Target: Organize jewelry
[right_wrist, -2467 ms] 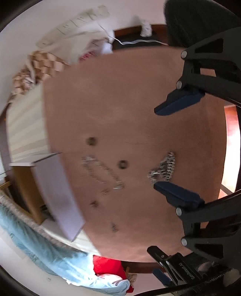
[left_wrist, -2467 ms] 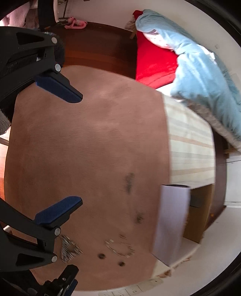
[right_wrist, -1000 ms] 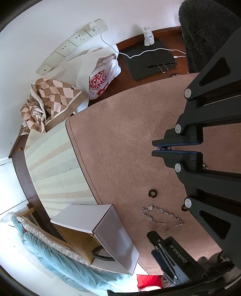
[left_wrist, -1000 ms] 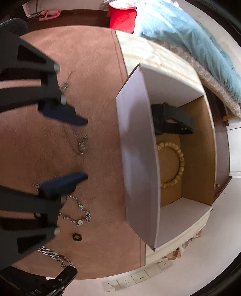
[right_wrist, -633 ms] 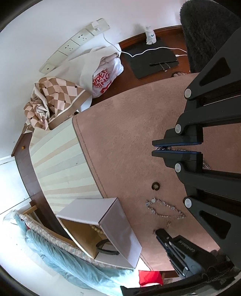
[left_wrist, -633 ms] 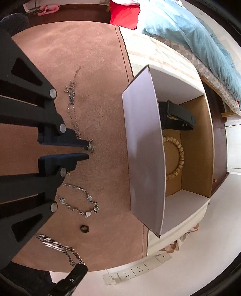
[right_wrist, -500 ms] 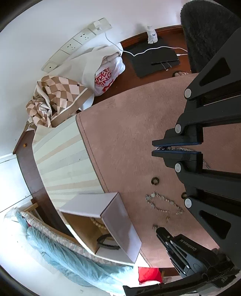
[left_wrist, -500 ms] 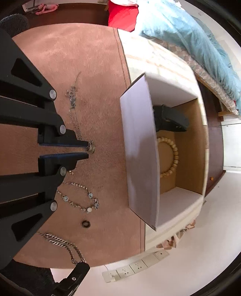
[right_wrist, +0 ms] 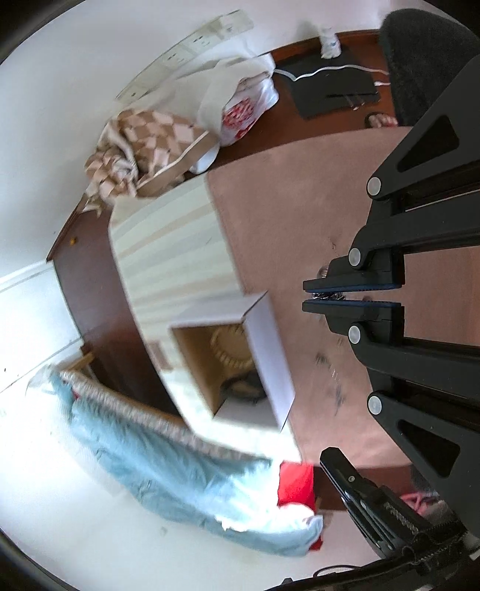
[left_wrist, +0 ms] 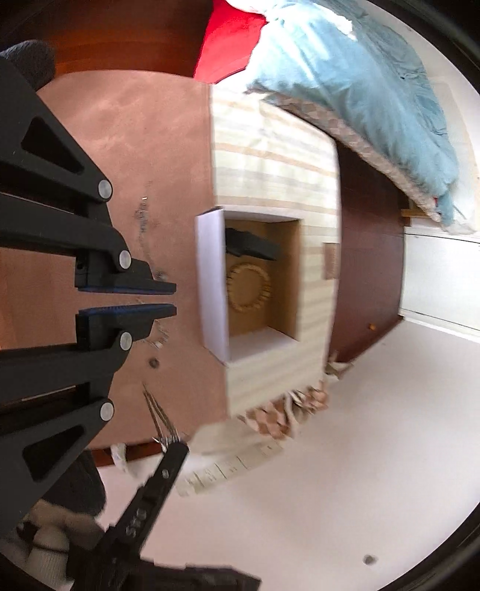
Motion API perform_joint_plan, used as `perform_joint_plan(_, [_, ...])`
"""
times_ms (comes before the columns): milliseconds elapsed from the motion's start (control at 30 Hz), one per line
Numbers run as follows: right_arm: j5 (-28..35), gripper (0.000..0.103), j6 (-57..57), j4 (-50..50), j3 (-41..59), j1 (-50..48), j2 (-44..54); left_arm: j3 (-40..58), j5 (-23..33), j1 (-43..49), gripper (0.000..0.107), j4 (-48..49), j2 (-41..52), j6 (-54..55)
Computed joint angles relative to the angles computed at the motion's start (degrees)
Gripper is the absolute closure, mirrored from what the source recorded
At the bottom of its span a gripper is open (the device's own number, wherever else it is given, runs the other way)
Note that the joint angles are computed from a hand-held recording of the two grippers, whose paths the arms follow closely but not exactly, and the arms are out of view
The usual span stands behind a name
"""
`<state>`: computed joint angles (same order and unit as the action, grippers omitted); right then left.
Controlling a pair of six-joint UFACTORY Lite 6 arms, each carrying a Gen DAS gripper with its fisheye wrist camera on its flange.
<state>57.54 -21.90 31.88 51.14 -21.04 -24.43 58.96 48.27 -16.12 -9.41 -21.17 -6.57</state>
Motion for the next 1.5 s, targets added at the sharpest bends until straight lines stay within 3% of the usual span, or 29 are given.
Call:
perform_joint_plan(133, [2.78, 0.099, 1.09, 2.56, 10.38, 2.78, 5.24, 12.85, 5.06, 3.31, 0.105, -3.67, 3.81, 4.80])
perform_joint_plan(433, [3.05, 0.100, 8.50, -0.98, 38.32, 12.18, 25.53, 47.67, 12.31, 9.23, 0.105, -8.29, 27.63, 11.78])
perform_joint_plan(633, [3.75, 0.100, 11.06, -3.22, 49.44, 15.46, 39.43, 59.26, 15.69, 10.88, 0.105, -10.95, 42.91, 13.57])
perform_joint_plan(900, [3.21, 0.100, 11.21, -4.44, 54.46, 17.89, 50.00, 63.52, 18.75, 14.38, 0.105, -16.46, 56.08, 15.12])
perform_joint_plan(967, [3.00, 0.100, 10.39, -3.39, 53.95, 17.58, 49.60, 57.83, 16.77, 15.61, 0.105, -18.12, 52.94, 17.24])
perform_joint_plan(1167, [3.82, 0.100, 3.33, 4.15, 43.33, 13.09, 38.02, 28.04, 3.11, 15.25, 0.095, -12.62, 27.67, 19.73])
perform_joint_plan(1200, [4.04, 0.100, 2.20, 5.03, 40.91, 12.10, 35.33, 23.71, 1.33, 15.04, 0.089, -10.91, 23.91, 18.57])
perform_joint_plan(1233, [4.60, 0.100, 1.03, 6.12, 38.39, 10.91, 32.48, 19.07, -0.32, 14.54, 0.056, -8.43, 19.95, 16.46])
perform_joint_plan(1267, [5.33, 0.100, -0.10, 7.21, 35.84, 9.59, 29.64, 16.28, -1.43, 13.94, 0.012, -6.27, 17.86, 14.74])
perform_joint_plan(1300, [5.83, 0.100, -0.82, 7.74, 33.59, 8.45, 27.06, 13.43, -2.95, 13.11, 0.004, -3.51, 15.74, 12.28])
perform_joint_plan(1367, [6.64, 0.100, -2.02, 8.44, 29.66, 6.35, 22.82, 5.50, -7.01, 10.44, 0.004, 4.54, 9.87, 4.41])
perform_joint_plan(1500, [6.55, 0.100, -3.46, 7.50, 18.57, 1.80, 12.81, -5.82, -9.75, 3.00, 0.004, 17.33, 5.91, -9.40])
